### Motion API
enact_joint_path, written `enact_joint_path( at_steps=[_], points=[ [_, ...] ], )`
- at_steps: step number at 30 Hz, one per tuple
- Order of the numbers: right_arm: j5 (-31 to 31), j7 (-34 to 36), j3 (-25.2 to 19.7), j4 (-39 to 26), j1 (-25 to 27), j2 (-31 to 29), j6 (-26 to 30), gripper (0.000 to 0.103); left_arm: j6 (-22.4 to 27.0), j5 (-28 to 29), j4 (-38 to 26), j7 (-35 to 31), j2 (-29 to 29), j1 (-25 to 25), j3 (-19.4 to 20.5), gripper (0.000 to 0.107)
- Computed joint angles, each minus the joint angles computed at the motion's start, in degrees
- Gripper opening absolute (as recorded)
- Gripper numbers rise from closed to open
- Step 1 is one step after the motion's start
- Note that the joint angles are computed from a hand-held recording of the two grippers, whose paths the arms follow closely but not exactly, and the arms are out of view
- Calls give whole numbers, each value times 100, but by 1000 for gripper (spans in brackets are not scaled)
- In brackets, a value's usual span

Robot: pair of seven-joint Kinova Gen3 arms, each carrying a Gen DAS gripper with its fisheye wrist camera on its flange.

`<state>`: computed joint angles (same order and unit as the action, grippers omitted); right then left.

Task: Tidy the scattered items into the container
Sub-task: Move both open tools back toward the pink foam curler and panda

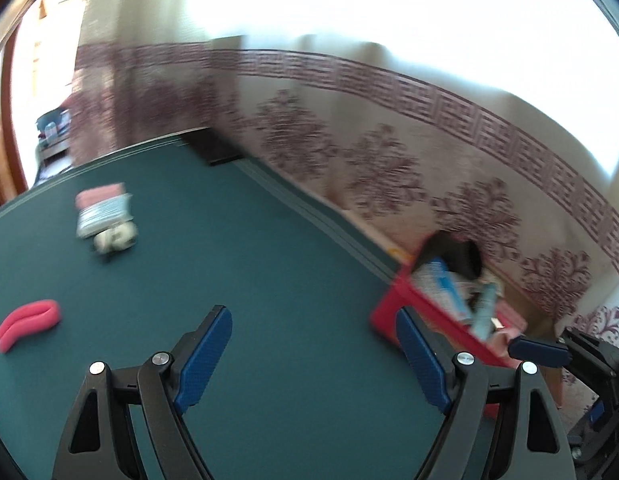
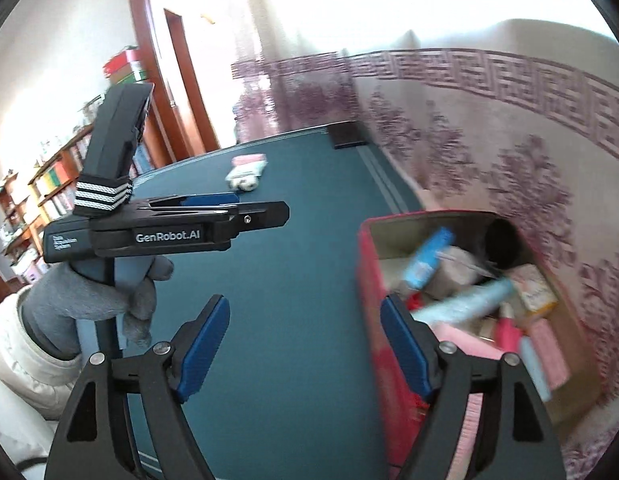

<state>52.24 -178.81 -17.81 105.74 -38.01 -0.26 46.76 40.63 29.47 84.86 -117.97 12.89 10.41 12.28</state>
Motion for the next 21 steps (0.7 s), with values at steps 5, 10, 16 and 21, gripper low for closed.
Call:
enact_joint_path(
  at_steps=[5,10,16,21],
  points=[
    [-286,522,188,-290,21,379,-562,82,-90,-129,172,241,-122,-309,-303,86],
    [-964,1278,459,-575,7,745,-1001,82,-233,-279,356,401,-120,-662,-521,86],
    [-1633,1831,722,-741,-68,956,-1177,82,-302,-753,260,671,86,-966,-705,86],
    [-2000,2127,865,-831,-82,1050,-1203,82,-375,-1368,28,717,361,-1064,-812,86]
  ],
)
